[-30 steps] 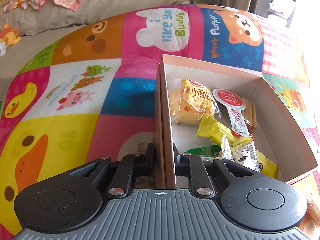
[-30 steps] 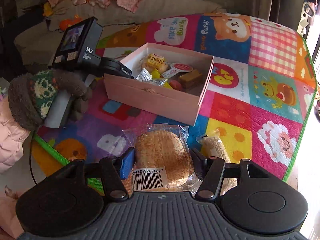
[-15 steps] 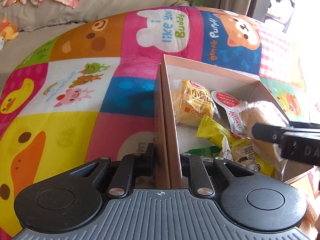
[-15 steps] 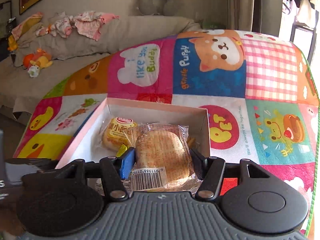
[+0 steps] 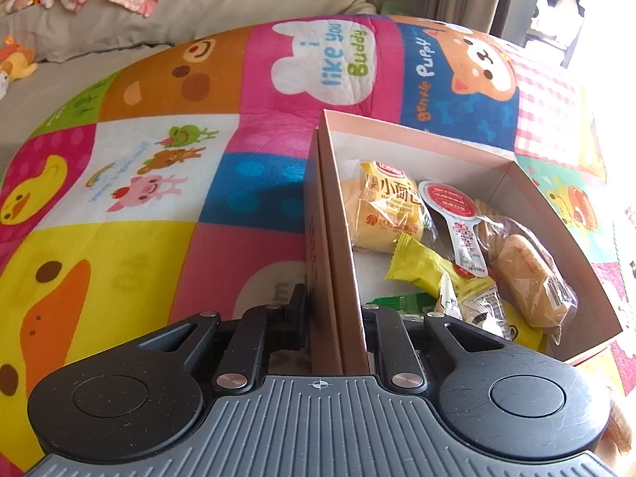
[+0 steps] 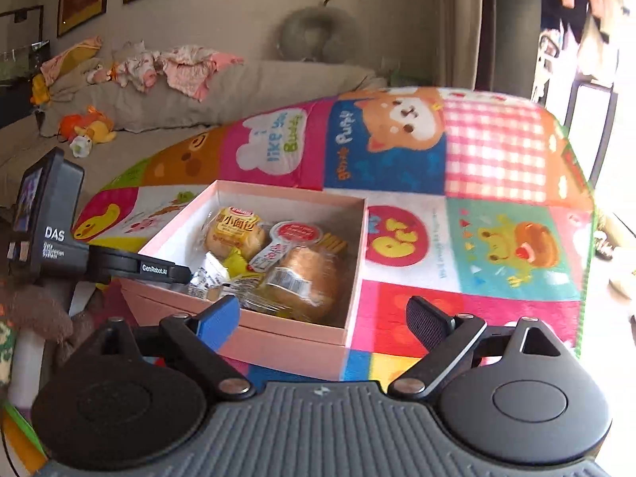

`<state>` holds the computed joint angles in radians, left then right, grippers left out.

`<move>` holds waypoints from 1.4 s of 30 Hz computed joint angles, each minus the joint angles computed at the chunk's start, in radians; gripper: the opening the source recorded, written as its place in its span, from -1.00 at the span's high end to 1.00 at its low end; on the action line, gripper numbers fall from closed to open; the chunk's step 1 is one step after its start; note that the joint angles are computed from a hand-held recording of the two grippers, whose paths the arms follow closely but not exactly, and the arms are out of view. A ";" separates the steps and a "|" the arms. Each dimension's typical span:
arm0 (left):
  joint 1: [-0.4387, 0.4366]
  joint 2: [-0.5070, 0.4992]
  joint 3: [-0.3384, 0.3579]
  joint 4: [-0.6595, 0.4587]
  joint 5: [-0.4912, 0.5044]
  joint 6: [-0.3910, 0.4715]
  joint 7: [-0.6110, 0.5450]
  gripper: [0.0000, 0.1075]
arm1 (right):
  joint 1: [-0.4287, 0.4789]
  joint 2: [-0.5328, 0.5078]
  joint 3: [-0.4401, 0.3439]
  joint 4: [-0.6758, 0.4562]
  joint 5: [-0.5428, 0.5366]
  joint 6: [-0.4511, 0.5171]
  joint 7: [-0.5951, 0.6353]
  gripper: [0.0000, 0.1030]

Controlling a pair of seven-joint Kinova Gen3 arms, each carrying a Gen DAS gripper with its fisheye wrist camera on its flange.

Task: Organize objects
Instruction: 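Lower the bread bun into the pink box and open the right gripper, then move the right gripper to the wrapped grain bar and grasp it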

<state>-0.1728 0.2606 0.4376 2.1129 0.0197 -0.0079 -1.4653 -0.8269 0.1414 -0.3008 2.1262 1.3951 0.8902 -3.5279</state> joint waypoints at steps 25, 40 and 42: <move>0.552 -0.018 -0.545 -0.063 -0.102 0.096 0.127 0.68 | 0.089 -0.073 -0.221 0.306 0.040 -0.061 -0.472 -0.96; 0.468 -0.023 -0.463 -0.053 -0.077 0.085 0.102 0.68 | 0.204 0.003 -0.094 0.150 -0.060 -0.196 -0.096 -0.02; 0.451 -0.024 -0.446 -0.051 -0.068 0.084 0.094 0.68 | 0.219 -0.003 -0.103 0.129 -0.107 -0.208 -0.024 0.20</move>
